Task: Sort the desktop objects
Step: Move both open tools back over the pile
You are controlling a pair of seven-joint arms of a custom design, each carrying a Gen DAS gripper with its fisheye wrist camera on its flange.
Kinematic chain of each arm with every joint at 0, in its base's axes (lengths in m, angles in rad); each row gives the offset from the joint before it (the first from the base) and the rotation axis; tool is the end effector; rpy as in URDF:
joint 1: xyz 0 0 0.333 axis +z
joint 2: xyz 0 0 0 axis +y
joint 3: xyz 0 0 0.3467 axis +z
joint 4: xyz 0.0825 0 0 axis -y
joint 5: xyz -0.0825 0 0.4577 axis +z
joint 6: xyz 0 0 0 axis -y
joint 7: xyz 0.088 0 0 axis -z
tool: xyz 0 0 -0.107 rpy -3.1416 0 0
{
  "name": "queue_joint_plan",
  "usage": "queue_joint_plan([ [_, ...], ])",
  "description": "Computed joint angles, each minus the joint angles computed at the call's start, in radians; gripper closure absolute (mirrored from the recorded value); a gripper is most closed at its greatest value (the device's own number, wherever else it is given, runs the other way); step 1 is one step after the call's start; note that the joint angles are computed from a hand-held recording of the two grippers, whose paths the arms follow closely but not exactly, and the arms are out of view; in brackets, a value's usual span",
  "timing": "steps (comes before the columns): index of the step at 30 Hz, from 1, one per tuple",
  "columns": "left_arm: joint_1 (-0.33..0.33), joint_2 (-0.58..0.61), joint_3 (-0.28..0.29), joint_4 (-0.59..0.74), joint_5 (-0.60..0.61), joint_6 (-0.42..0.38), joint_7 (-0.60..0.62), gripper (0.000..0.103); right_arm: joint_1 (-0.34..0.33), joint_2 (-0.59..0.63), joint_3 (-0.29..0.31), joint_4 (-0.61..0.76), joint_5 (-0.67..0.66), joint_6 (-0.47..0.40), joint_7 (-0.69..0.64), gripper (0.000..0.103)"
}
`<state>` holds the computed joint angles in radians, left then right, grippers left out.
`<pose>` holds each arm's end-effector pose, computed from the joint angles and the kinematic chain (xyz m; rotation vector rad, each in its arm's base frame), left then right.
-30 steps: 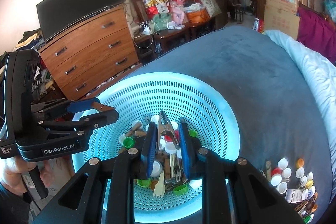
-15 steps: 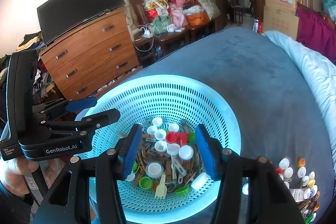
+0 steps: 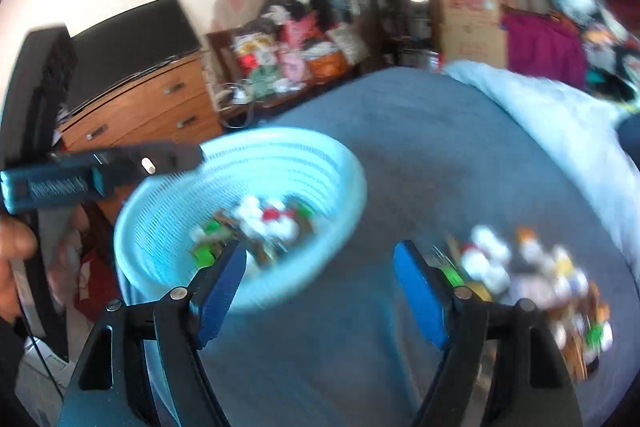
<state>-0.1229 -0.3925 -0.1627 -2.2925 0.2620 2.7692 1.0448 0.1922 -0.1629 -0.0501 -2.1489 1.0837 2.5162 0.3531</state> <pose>0.5150 -0.1737 0.6080 -1.7418 1.7021 -0.9067 0.6006 0.0770 0.5271 -1.9476 1.0157 -0.2899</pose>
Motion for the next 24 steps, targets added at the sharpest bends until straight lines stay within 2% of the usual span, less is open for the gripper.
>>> queue_joint_plan([
  [2, -0.063, 0.039, 0.002, 0.006, -0.037, 0.049, 0.053, 0.029, -0.040, -0.037, -0.026, -0.091, -0.037, 0.056, 0.002, 0.024],
  [4, -0.090, 0.098, -0.019, 0.024, -0.044, 0.078, 0.069, 0.029, -0.084, -0.044, -0.046, -0.144, -0.119, 0.085, 0.058, 0.022],
  [6, -0.149, 0.182, -0.006, 0.054, -0.117, 0.091, 0.128, 0.029, -0.138, -0.038, -0.072, -0.184, -0.210, 0.105, 0.120, 0.022],
  [8, -0.191, 0.266, 0.002, 0.085, -0.222, 0.109, 0.200, 0.029, -0.175, -0.032, -0.102, -0.202, -0.234, 0.099, 0.152, 0.022],
  [9, -0.198, 0.309, -0.002, 0.103, -0.267, 0.116, 0.225, 0.029, -0.190, -0.031, -0.113, -0.209, -0.235, 0.100, 0.157, 0.022],
  [12, -0.183, 0.411, -0.043, 0.143, -0.302, 0.137, 0.228, 0.030, -0.213, -0.033, -0.141, -0.225, -0.191, 0.093, 0.118, 0.022],
  [14, -0.174, 0.456, -0.055, 0.171, -0.206, 0.133, 0.144, 0.030, -0.222, -0.031, -0.147, -0.227, -0.171, 0.085, 0.086, 0.023],
  [19, -0.187, 0.529, -0.046, 0.245, 0.000, 0.049, -0.080, 0.030, -0.242, -0.011, -0.154, -0.225, -0.107, 0.056, 0.003, 0.023],
  [21, -0.206, 0.559, -0.030, 0.288, 0.096, -0.008, -0.200, 0.030, -0.252, 0.009, -0.154, -0.214, -0.093, 0.029, -0.009, 0.023],
  [24, -0.219, 0.597, -0.021, 0.340, 0.173, -0.073, -0.323, 0.030, -0.270, 0.029, -0.147, -0.205, -0.080, -0.004, -0.014, 0.023],
])
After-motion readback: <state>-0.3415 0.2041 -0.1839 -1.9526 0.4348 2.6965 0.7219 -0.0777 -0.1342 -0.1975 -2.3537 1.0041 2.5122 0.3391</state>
